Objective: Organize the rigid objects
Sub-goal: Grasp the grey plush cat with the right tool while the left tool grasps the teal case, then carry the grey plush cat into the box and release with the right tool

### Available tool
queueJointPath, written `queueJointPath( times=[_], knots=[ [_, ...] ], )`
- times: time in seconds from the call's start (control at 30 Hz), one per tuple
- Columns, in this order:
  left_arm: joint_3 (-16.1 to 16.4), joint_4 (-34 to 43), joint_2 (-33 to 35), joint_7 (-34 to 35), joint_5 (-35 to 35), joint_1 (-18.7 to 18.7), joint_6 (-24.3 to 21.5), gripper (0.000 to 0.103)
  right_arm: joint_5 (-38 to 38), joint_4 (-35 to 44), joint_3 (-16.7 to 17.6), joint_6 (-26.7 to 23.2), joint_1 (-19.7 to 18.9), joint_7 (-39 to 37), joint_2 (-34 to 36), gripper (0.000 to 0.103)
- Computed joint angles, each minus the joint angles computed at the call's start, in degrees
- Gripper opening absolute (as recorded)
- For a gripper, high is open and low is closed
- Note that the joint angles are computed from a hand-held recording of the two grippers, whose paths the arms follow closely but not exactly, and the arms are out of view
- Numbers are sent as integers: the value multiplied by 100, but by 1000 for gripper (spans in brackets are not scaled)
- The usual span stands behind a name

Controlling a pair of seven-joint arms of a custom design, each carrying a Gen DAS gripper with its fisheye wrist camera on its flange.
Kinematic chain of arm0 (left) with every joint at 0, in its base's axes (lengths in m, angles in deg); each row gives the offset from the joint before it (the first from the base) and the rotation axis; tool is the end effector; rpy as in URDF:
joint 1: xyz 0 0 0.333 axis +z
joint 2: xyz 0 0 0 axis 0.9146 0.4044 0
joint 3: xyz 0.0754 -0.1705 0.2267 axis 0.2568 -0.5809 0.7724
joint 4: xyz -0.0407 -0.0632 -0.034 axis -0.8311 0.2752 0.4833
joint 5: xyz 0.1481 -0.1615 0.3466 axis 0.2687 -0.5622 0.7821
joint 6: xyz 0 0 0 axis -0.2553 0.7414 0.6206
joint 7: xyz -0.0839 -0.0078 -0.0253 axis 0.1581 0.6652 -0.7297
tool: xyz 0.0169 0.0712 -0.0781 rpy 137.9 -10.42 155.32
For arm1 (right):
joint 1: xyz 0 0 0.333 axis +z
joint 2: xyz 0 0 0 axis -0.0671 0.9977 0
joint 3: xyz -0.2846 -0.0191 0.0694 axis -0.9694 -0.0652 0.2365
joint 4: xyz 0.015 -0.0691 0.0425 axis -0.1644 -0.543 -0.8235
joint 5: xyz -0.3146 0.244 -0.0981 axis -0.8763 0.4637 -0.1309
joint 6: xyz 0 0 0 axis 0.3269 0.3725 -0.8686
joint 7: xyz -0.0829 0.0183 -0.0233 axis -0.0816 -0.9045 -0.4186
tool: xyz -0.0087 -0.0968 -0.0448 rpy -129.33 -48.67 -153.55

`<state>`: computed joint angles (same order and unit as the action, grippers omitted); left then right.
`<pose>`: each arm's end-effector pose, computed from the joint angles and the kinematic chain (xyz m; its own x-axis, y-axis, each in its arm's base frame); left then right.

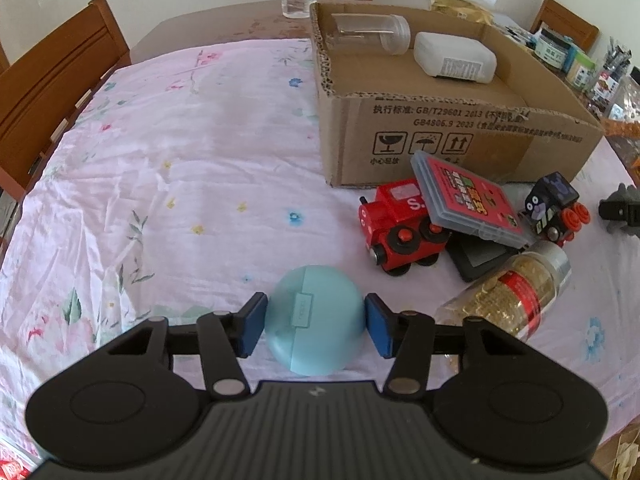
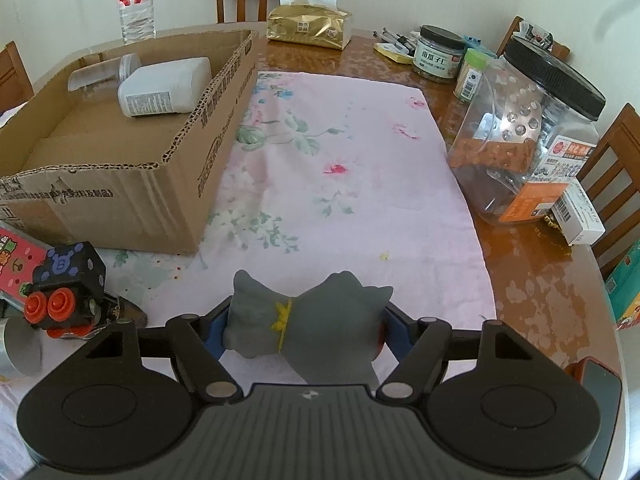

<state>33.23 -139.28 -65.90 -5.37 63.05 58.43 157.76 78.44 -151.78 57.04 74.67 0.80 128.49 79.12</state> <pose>0.4299 -0.1910 0.4868 0.3639 -0.9314 -0.0086 -0.8091 -0.3115 -0.4983 0.6220 0.0362 0.4692 0.4334 -0.8982 0.0740 -0.7404 -0.4016 -0.5390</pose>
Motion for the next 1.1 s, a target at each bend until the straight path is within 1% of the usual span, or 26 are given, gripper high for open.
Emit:
queueJointPath(
  times=[0.17,0.33,0.53,0.67,0.77,0.93,1.1],
  knots=[
    [88,48,-3,301,-121,-62,-84,52,75,2,2,-103,-1,-204,-76,78],
    [175,118,-70,671,-280,-90,-147,52,149,134,-23,-415,-13,-360,-127,78],
    [286,390,-153,1286,-518,-123,-317,52,371,369,-54,-959,-12,-912,-326,78],
    [341,625,-192,1699,-652,-104,-352,52,772,685,-89,-1424,13,-1394,-420,78],
    [318,839,-141,1892,-599,-14,-376,52,1008,911,-72,-1577,65,-1639,-431,78],
    [294,1100,13,1980,-457,151,-168,52,1505,1470,10,-1813,153,-1908,-169,78],
    [281,1398,240,2010,-245,302,-20,52,1611,1912,166,-1921,233,-1970,186,78]
  ],
)
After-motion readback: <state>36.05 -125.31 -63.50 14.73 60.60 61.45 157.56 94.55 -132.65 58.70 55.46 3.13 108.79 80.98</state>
